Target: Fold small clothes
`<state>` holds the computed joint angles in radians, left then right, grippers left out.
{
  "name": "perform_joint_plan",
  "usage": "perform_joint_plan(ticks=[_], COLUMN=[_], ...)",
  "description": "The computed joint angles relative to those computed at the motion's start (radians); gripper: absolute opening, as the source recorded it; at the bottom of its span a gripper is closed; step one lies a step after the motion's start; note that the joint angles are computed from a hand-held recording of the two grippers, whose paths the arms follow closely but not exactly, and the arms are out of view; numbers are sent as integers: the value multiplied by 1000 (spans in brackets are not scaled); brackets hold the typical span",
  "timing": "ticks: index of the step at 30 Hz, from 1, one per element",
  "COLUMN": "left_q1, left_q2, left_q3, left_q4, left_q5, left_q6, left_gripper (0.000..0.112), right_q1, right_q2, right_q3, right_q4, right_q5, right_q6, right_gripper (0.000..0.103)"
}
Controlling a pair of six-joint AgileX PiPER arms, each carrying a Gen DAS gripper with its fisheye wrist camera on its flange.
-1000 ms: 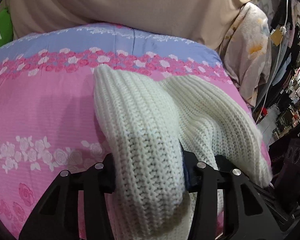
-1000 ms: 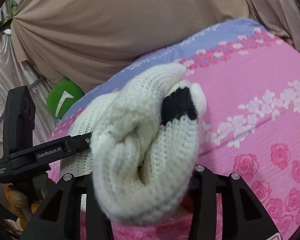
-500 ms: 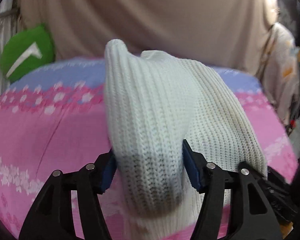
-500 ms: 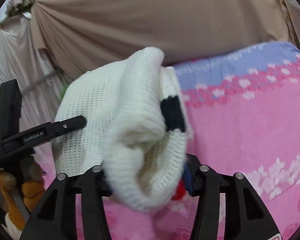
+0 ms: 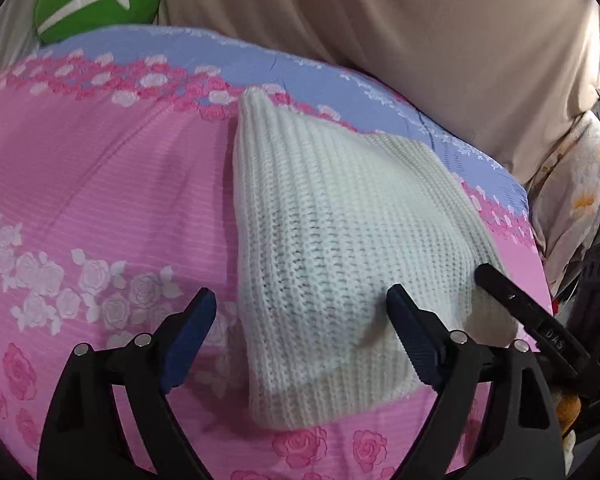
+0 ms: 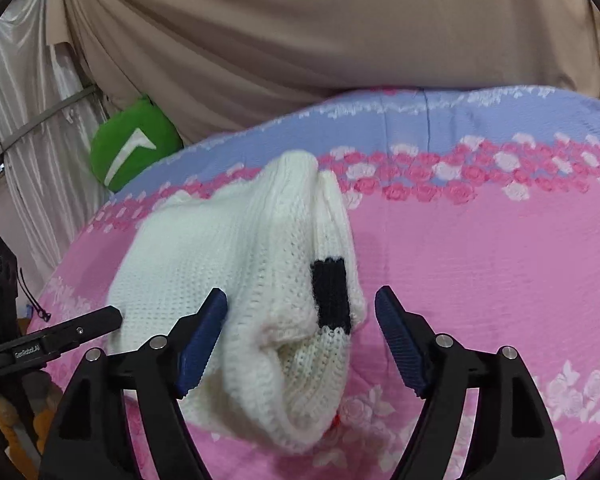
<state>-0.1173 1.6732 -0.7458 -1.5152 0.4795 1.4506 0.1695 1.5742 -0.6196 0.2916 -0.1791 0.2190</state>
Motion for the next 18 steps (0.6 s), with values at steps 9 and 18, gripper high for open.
perform_joint_plan(ticks=[9,18], left_q1=[16,-45], left_q2=[31,-26], left_q3=[-167,7], left_q4=[47,-220], left_q5=[160,-90], left_q6=[75,426], left_gripper=[47,55], right_q1=[173,377], right_q2=[-127,-121], right_q3=[161,187], right_q4=[178,796], right_q5=[-290,-382], right_q6=[-29,-456], right_gripper=[23,34])
